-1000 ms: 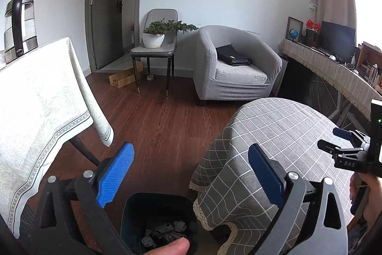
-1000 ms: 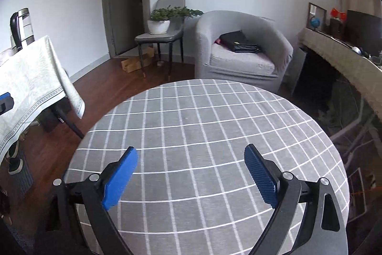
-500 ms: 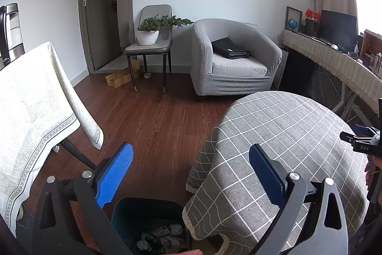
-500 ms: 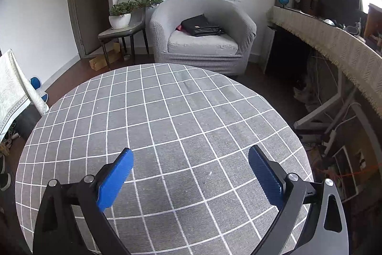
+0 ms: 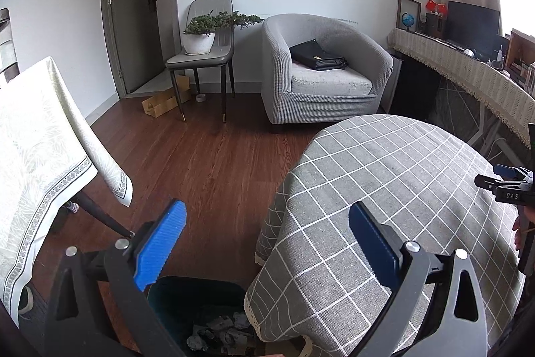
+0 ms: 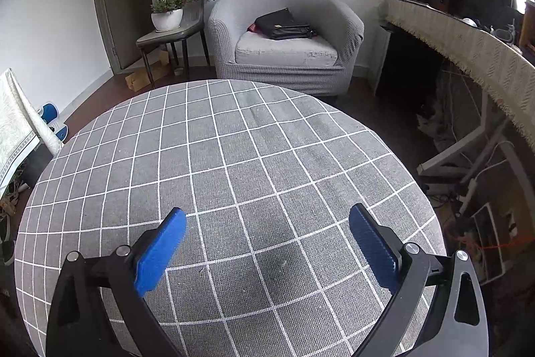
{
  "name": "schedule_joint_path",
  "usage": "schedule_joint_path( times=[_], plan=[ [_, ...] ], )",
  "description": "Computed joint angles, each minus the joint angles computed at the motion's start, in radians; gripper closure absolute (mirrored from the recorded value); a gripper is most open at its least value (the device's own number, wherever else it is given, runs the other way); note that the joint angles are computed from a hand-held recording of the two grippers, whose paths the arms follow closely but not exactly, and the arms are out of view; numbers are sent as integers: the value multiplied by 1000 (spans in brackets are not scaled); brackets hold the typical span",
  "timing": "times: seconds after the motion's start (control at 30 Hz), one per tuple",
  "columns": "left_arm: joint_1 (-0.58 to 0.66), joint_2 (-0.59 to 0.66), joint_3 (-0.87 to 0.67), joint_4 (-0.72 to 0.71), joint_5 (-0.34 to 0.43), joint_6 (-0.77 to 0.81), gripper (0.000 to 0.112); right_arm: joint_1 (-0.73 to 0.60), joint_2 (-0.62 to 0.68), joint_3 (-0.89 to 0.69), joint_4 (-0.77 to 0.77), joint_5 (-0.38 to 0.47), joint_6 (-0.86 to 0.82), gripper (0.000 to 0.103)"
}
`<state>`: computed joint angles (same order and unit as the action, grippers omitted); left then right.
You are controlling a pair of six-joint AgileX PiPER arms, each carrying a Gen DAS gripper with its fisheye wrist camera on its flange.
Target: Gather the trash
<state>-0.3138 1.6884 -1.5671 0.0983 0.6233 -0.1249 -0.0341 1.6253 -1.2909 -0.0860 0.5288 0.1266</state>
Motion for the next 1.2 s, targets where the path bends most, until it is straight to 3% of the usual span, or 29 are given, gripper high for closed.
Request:
schedule_joint_path(
  times=[0.17,0.4,0.7,0.87,1.2],
  plan=[
    [10,12,-9,-23,6,9,13,12,-7,1,14,1,1,5],
    [21,-23,43,-23,-8,20,13,109,-84,65,-103,5,130,5],
    [11,-180,240,24,-57,-10,13,262,-293,234,-241,-9,341,5],
    [-8,-268,333,106,-44,-71,13,380,-383,309,-380,23,511,5],
    [-20,-406,495,136,-52,-113,13,546,-491,418,-562,88,759,5]
  ],
)
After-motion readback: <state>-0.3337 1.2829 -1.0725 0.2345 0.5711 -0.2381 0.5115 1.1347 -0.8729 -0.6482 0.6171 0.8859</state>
